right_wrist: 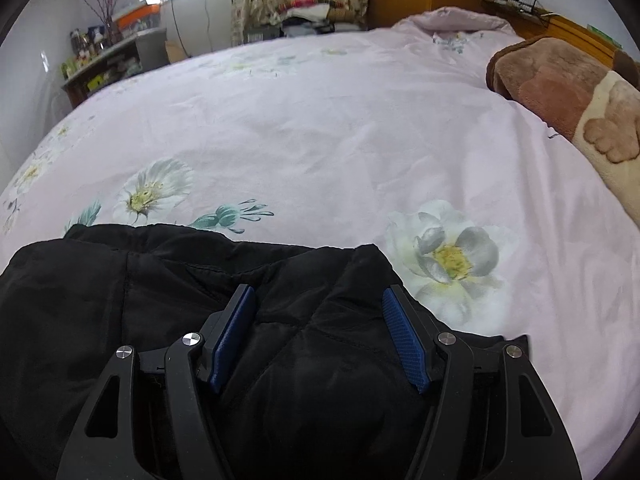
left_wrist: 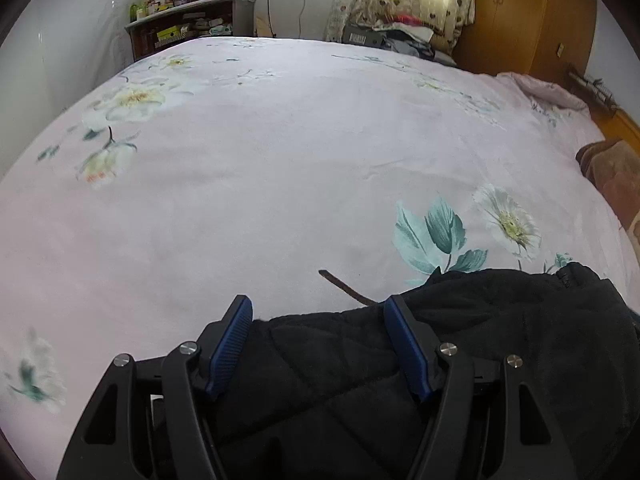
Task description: Fold large clothes
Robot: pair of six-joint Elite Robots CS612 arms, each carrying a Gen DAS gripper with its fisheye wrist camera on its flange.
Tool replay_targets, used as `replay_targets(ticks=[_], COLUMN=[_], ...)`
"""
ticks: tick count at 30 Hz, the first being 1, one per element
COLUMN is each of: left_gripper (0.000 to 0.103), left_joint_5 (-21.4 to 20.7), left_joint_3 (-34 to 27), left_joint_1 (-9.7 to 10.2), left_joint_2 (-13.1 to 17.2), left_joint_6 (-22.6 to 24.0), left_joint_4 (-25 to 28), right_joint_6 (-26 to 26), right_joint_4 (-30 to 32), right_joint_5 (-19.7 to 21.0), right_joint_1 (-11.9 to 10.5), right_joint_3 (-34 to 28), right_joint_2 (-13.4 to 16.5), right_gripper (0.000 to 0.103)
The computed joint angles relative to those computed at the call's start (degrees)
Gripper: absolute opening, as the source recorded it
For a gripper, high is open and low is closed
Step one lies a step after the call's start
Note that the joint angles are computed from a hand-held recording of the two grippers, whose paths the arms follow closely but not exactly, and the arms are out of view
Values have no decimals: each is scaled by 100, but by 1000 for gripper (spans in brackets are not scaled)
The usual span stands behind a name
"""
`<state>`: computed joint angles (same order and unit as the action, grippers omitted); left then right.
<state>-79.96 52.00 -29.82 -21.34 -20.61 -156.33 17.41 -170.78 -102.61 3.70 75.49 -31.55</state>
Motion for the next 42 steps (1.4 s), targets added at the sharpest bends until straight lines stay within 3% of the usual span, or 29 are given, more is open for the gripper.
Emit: replay_targets(ticks=[2,5,8,10,12,15,17,19,25,28,32,34,36,38,39,42], left_gripper=[70,70,70,70,70,72,72,72,72,71,71,71,66,63,63,63], left_joint_5=[-14,-15,-396,-766,-823,-910,-1029,-895,-613,-747,-435,-178,-122,-472,-416,-114], left_joint_3=[266,694,768,583,294,-305,-455,-530,-660,-578,191,371,282,176,150,-13], left_joint_1=[-4,-51,-145,-248,-351,-366,-327,-359,-422,-384,-327,-243,-136,-25,-36,-112], left_joint_2=[-209,-522,-608,-498,-292,97,255,311,401,223,-207,-273,-197,-84,-39,101], left_joint_6=[-17,-18,70,415,747,664,512,612,761,749,1032,1081,866,575,558,563], left_joint_4=[-238,-907,-1393,-1383,-1117,-91,-143,-97,28,302,-707,-867,-547,-428,-502,-479], right_joint_6=[14,-33,-196,-399,-470,-436,-331,-421,-398,-380,-730,-853,-747,-394,-215,-325], right_joint_4=[33,-710,-882,-865,-624,-204,-239,-328,-396,-238,-743,-805,-626,-526,-604,-683], right_joint_5=[-39,148,471,643,739,798,1005,898,723,993,650,322,19,422,633,352], right_joint_1=[32,107,205,289,334,293,231,242,262,198,185,127,24,-131,-182,-110], right_joint_3=[112,418,371,213,-15,-293,-305,-370,-470,-376,85,287,384,447,466,324], right_joint_2=[-170,-403,-414,-316,-171,37,106,218,361,204,-133,-247,-261,-239,-201,-53], right_gripper=[66,66,66,65,65,65,66,66,66,66,65,65,65,66,66,67])
